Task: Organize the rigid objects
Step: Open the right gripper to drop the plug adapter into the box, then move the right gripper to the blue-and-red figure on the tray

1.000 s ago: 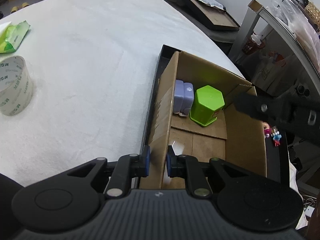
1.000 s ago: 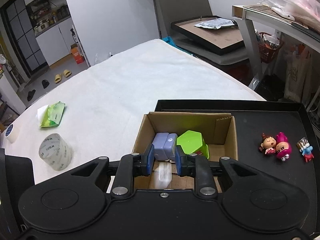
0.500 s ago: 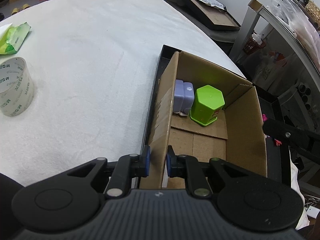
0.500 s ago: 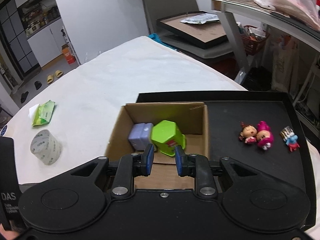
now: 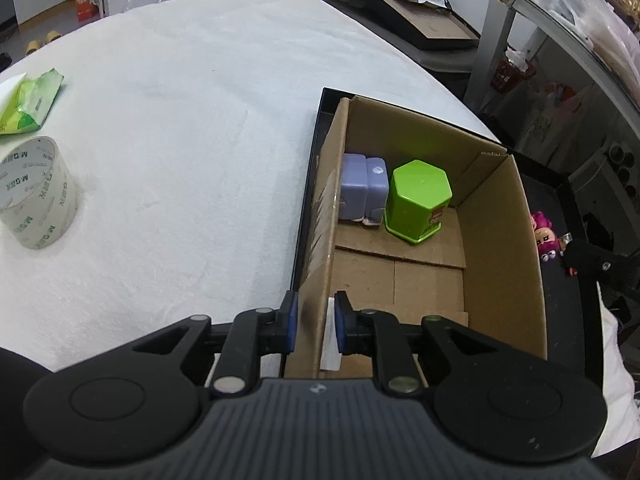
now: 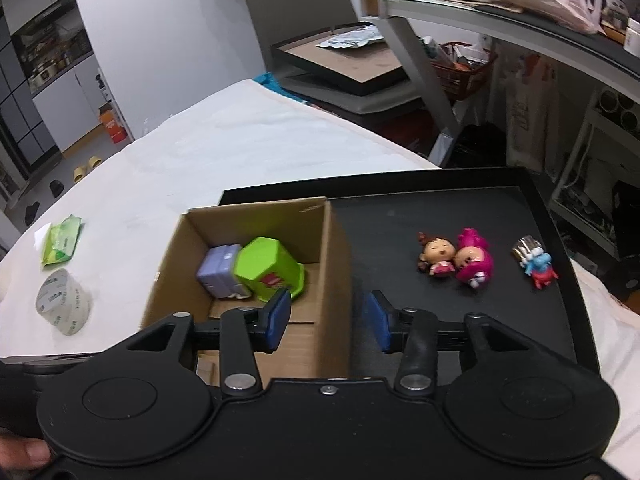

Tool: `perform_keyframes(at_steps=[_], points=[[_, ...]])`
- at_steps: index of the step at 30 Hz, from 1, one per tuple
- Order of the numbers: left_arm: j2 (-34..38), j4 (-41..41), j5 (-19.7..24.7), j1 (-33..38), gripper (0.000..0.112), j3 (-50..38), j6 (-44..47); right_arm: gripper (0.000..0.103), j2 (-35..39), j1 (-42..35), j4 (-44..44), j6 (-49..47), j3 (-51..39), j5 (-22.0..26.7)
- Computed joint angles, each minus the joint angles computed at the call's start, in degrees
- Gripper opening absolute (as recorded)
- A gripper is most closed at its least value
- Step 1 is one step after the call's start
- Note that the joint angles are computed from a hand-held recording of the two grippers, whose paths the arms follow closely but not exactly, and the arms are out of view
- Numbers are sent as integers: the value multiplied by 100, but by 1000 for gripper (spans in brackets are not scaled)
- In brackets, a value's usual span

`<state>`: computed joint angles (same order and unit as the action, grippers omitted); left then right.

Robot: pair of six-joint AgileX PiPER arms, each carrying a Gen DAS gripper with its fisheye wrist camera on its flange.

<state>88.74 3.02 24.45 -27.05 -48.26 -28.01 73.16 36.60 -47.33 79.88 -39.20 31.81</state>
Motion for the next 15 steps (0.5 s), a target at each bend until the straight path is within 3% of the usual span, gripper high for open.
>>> perform_keyframes(at_steps=[5, 15], points=[[126, 267, 249, -94, 19, -185, -318, 51, -194, -378, -62, -73, 290, -267], [360, 1614, 949, -684, 25, -616, -1709, 60, -384, -1462, 263, -986, 576, -993]])
